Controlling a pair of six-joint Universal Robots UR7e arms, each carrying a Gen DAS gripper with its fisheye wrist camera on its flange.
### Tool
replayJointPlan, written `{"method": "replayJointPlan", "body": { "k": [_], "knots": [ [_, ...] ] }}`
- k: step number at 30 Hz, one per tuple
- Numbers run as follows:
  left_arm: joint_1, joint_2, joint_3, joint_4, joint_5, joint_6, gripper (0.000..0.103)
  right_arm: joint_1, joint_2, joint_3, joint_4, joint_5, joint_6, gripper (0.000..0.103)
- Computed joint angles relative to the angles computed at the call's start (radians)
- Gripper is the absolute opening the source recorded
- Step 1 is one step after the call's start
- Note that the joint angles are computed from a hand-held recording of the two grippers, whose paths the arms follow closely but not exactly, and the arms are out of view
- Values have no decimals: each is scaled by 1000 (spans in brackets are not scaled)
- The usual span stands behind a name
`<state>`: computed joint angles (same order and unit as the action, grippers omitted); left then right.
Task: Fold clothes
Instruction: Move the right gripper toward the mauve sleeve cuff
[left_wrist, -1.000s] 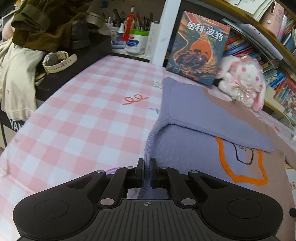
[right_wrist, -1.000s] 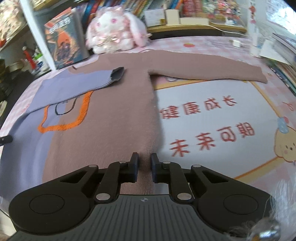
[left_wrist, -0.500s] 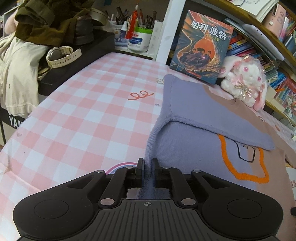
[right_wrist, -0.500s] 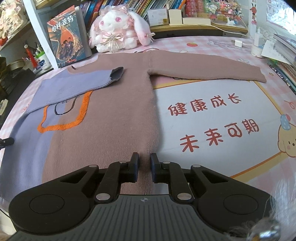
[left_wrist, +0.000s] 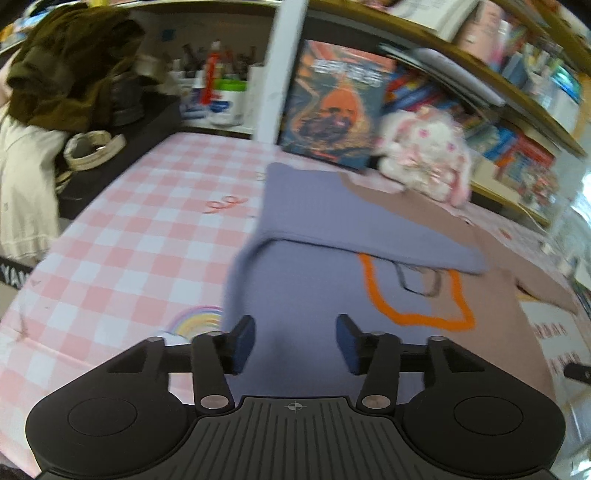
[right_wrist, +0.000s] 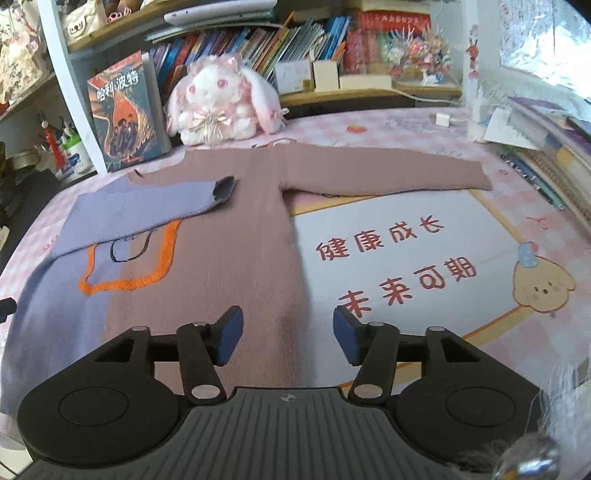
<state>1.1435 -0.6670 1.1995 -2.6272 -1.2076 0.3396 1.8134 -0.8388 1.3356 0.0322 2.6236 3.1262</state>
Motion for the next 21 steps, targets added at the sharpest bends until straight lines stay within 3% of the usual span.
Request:
{"method": "replayJointPlan", "body": {
  "k": [5,11,17,21],
  "knots": [
    [-12,-18,56,25,-48,42,63,29,-2,25,-22,73,4,63],
    [-20,-6,59,48,-62,50,66,48,-20,63,-28,160,63,71],
    [-35,8,64,35,-56,51,68,32,-62,109,-52,168,97,74],
    [-52,22,72,10,-22,27,68,5,-101,140,-67,131,79,74]
  ]
}}
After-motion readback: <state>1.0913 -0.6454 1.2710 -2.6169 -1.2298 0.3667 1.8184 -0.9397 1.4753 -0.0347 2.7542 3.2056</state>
